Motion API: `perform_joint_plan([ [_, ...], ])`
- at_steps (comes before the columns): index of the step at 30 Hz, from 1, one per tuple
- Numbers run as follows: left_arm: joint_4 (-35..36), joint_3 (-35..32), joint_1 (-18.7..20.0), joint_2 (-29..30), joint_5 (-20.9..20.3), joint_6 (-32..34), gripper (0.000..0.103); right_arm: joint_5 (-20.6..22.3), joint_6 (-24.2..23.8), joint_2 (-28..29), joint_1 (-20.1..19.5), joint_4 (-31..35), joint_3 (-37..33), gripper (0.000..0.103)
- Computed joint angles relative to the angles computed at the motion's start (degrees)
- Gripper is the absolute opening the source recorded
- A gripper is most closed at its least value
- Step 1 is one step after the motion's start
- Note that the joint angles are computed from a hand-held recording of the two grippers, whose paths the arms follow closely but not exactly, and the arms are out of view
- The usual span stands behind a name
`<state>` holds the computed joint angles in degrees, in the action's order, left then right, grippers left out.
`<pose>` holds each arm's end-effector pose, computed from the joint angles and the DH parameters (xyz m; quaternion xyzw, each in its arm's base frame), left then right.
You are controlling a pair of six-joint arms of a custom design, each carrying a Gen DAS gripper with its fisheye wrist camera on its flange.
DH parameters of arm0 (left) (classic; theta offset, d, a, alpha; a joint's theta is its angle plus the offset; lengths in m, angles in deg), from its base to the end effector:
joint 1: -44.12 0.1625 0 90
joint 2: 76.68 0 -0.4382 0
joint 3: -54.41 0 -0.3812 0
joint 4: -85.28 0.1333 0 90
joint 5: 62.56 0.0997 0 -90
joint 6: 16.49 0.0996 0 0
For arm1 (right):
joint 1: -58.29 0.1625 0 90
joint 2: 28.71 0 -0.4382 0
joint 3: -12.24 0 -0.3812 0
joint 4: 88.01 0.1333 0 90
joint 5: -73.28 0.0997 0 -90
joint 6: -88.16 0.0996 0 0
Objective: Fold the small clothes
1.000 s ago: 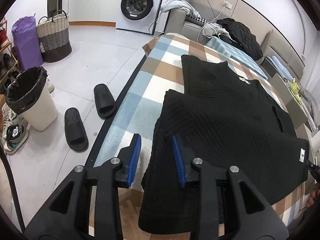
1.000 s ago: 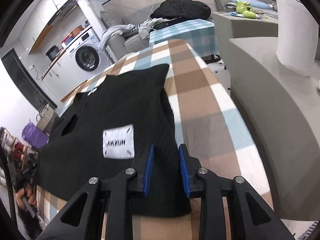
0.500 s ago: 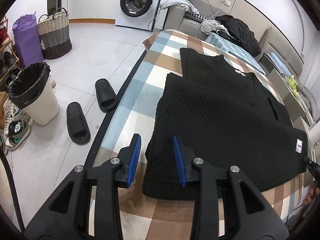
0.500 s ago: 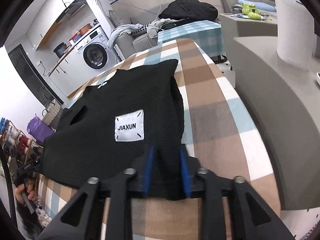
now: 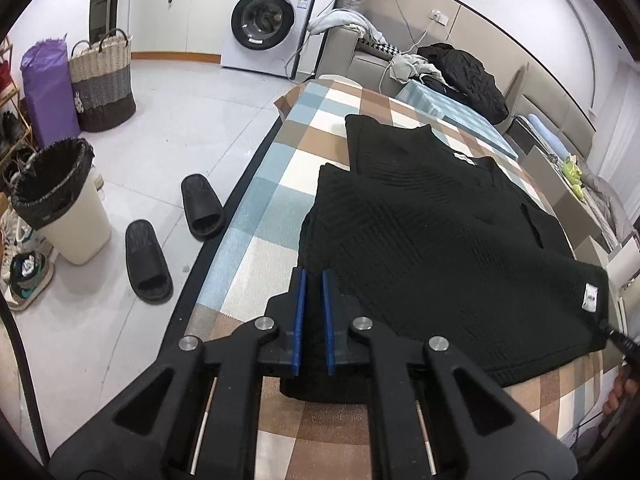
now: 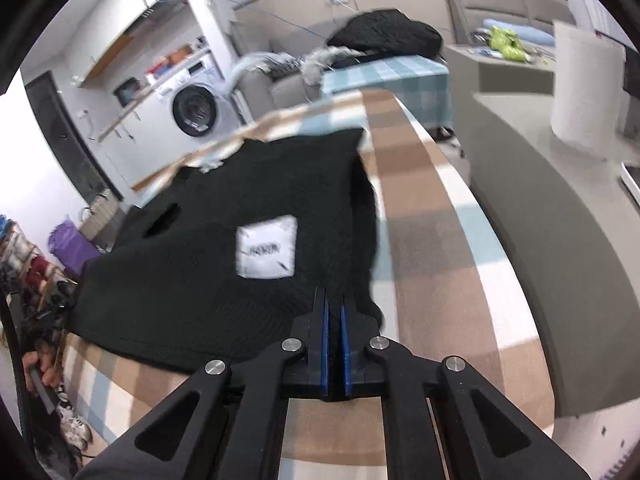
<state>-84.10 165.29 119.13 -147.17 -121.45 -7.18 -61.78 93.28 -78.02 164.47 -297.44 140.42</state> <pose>0.0316 -0.5963 0.3250 0.1037 0.9066 -0.3336 0.2365 0.1943 -0.4442 0.1321 -0.0487 -0.8752 0.3811 0.2941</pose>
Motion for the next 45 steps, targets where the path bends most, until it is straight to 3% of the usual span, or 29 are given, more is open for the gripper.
perform_joint_plan([
  [4, 2.99, -0.97, 0.29, -0.07, -0.01, -2.43, 0.006, -2.03, 2.46, -0.26, -0.15, 2.85, -0.22, 0.007],
  [6, 2.80, -0.91, 0.14, -0.02, 0.68, -2.42, 0.010, -1.88, 2.53, -0.46, -0.09, 2.95, -0.31, 0.014],
  [11, 3.91, -1.79, 0.17, 0.60, 0.98, -3.31, 0.031, -0.06, 2.52, -0.87, -0.89, 2.54, -1.02, 0.030],
  [15, 4.47, -2.28, 0.36, 1.33, 1.11, -3.47, 0.035, 2.21, 1.53, -0.91, -1.56, 2.85, -2.21, 0.037],
  [23, 1.64, -3.12, 0.60, 2.73, 0.14, -1.49, 0.035, 1.17, 0.12, 0.16, -1.65, 2.85, -4.24, 0.037],
  [26, -0.03, -3.44, 0.34, 3.50, -0.07, -0.02, 0.028, 1.25, -1.21, 0.95, -1.62, 1.04, -5.13, 0.037],
  [32, 3.15, -6.46, 0.03, 5.43, 0.40, -0.09, 0.028, 2.22, -1.73, 1.25, -2.62, 1.32, -7.04, 0.037],
  [34, 1.45, -6.08, -0.14, 5.74, 1.03, 1.10, 0.023, 2.00, -2.77, 1.56, -2.66, 1.25, -7.56, 0.029],
  [35, 0.72, -5.72, -0.17, 5.67, 1.13, 1.50, 0.008, 1.34, -3.35, 1.83, -2.47, 1.43, -7.90, 0.019],
  [36, 0.56, -5.50, -0.20, 5.51, 1.17, 1.73, 0.005, 0.52, -3.43, 1.95, -2.24, 1.99, -8.16, 0.015],
  [39, -1.76, -4.33, -0.26, 4.39, -0.23, 2.04, 0.004, 0.36, -4.20, 1.43, -1.67, 1.92, -7.72, 0.007],
  [45, -4.40, -5.62, -1.17, 3.95, -2.77, 3.81, 0.003, 2.48, -8.38, 1.23, -0.75, -4.14, -8.42, 0.005],
])
